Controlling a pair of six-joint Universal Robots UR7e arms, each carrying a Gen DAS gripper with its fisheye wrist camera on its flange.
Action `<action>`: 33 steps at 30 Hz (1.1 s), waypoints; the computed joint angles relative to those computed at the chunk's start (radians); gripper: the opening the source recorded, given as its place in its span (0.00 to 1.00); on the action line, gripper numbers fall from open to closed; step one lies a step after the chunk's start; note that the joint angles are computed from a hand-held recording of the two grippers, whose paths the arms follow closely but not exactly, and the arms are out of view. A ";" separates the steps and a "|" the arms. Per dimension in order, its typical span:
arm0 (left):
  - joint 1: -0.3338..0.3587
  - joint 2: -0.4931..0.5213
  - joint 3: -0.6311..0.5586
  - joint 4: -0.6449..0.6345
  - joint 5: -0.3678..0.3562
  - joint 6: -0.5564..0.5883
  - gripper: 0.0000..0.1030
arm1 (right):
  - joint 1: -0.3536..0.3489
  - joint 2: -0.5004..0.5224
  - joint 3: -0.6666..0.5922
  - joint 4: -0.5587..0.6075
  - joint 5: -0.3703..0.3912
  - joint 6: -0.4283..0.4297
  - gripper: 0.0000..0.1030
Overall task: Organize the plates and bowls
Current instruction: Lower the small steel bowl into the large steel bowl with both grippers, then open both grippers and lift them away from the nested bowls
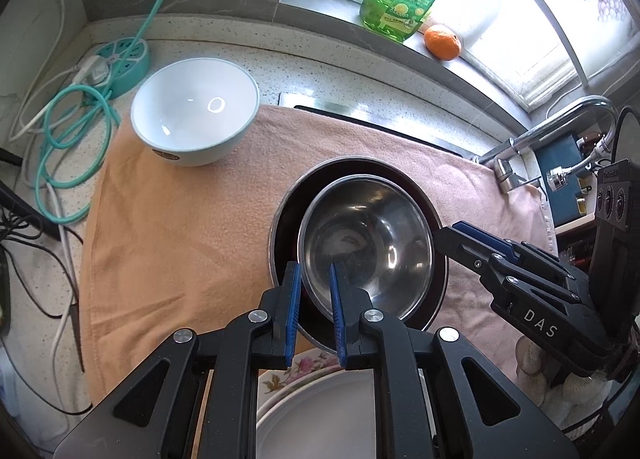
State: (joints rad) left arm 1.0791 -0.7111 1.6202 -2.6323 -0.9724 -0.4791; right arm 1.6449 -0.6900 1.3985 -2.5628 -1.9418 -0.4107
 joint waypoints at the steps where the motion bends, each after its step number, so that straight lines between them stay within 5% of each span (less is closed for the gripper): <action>1: 0.000 -0.006 0.008 -0.009 -0.004 -0.004 0.13 | 0.000 -0.003 0.002 -0.001 0.003 0.001 0.21; 22: -0.020 -0.192 0.232 -0.151 0.084 -0.060 0.13 | 0.041 -0.121 0.064 -0.008 0.134 0.055 0.25; 33: -0.010 -0.200 0.226 -0.178 0.166 0.004 0.13 | 0.086 -0.066 -0.028 0.047 0.172 0.079 0.26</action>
